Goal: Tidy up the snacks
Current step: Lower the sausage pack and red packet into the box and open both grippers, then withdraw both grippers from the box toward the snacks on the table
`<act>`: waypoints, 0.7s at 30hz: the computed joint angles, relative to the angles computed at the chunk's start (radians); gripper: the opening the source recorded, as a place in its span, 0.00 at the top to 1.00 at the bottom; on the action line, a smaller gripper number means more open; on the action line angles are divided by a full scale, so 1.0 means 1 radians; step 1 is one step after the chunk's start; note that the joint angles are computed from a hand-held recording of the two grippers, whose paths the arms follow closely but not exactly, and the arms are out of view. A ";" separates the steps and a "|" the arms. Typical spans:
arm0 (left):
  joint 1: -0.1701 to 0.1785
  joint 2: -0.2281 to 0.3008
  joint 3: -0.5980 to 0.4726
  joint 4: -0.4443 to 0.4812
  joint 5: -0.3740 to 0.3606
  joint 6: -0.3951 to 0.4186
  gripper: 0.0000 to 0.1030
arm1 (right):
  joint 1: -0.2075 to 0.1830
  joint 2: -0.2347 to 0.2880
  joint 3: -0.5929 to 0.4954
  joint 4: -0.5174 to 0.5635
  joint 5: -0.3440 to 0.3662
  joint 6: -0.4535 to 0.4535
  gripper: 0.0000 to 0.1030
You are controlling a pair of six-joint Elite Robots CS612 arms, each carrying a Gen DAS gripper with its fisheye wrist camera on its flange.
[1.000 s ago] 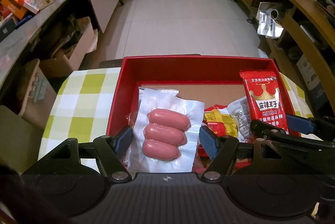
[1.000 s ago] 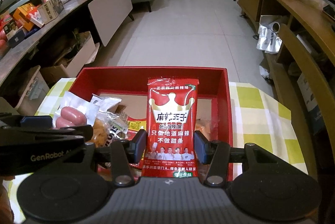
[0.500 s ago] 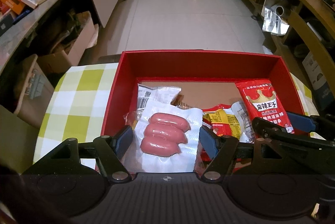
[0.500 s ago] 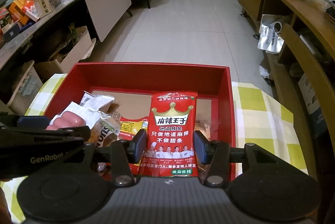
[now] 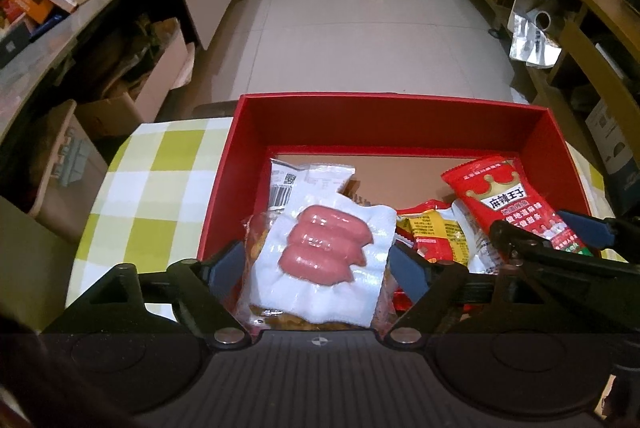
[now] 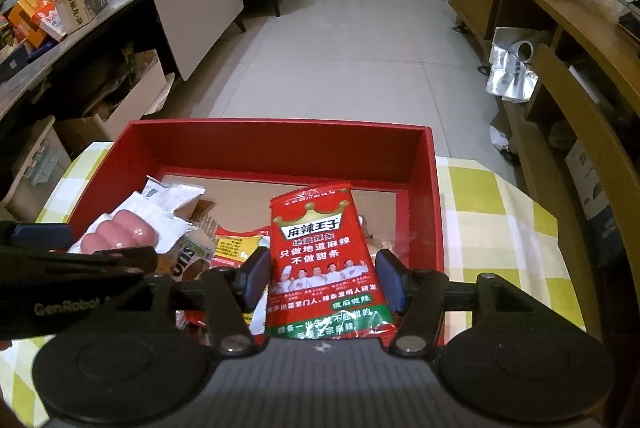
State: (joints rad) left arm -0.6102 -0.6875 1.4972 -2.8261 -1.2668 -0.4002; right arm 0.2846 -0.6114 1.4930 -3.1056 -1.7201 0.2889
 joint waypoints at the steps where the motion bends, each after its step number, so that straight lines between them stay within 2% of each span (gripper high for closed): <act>1: 0.000 0.000 0.000 -0.001 0.002 0.000 0.17 | 0.001 0.001 -0.001 0.000 -0.002 -0.001 0.39; 21: 0.003 -0.008 0.010 -0.024 -0.007 -0.001 0.15 | 0.004 0.003 -0.002 -0.021 -0.041 0.011 0.37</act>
State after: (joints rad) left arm -0.6067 -0.6952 1.5068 -2.8497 -1.2737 -0.4016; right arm 0.2890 -0.6082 1.4905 -3.1263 -1.7611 0.2997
